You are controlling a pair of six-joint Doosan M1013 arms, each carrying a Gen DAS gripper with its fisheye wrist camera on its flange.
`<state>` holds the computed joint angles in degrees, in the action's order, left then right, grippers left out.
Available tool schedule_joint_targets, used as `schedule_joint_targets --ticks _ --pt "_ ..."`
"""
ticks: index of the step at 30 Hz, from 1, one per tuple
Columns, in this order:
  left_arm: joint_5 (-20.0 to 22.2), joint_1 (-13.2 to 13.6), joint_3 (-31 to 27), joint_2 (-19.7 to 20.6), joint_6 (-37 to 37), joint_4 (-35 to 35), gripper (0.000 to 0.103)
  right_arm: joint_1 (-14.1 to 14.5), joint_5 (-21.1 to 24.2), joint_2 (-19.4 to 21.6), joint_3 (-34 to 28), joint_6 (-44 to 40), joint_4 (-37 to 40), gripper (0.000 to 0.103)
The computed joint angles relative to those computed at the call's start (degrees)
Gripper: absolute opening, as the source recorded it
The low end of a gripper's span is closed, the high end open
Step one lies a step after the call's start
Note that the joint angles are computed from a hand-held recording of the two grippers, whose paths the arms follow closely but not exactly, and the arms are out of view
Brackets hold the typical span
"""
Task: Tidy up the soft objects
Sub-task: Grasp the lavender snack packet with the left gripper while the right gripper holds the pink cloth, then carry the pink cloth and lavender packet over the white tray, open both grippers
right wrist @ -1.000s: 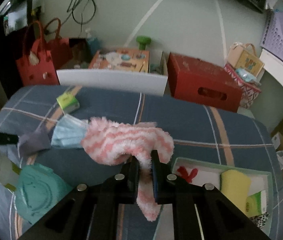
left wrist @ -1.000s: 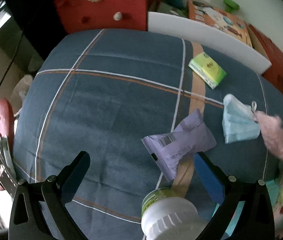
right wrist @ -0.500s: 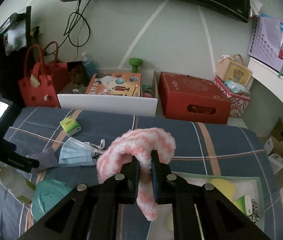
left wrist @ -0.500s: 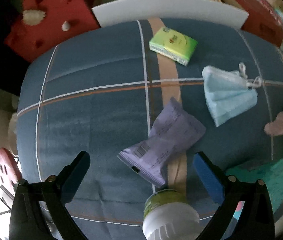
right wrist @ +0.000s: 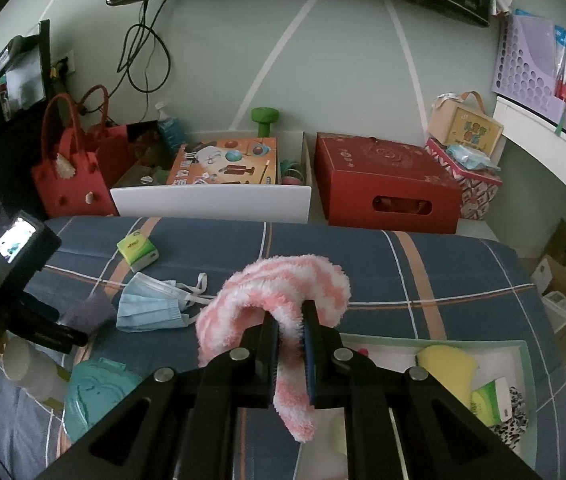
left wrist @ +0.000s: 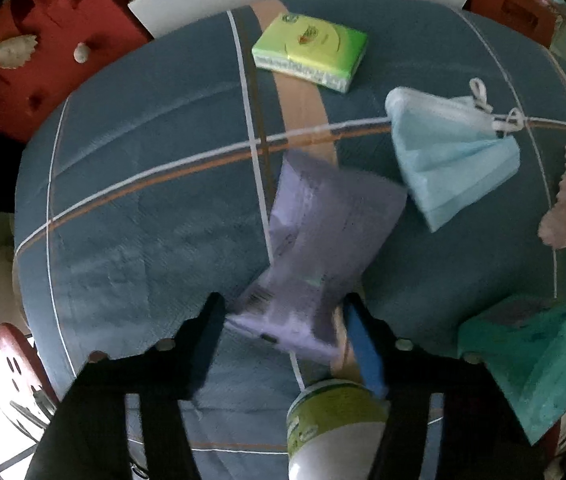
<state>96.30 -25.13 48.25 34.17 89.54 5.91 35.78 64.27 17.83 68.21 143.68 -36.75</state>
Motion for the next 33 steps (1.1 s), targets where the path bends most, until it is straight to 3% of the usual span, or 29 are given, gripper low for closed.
schedule_joint_targets --ticks 9,17,26,29,33 --pt "-3.77 1.39 1.89 -1.96 -2.32 -2.28 0.055 -0.27 -0.44 -0.28 0.32 0.21 0.76 0.011" --pt "-13.91 1.60 6.91 -7.76 -9.40 -1.15 0.055 -0.18 -1.43 -1.09 1.13 2.12 -0.19 0.011" --pt "-26.46 -0.68 14.62 -15.30 -20.95 2.50 0.056 0.08 -3.75 -2.96 2.80 6.71 -3.23 0.011" --pt "-30.22 -1.56 15.86 -15.98 -22.13 0.72 0.056 0.20 -4.04 -3.73 3.32 8.43 -4.77 0.011" --pt "-30.52 -3.47 15.14 -15.73 -21.38 0.93 0.056 0.12 -3.86 -5.08 4.39 11.25 -6.77 0.011"
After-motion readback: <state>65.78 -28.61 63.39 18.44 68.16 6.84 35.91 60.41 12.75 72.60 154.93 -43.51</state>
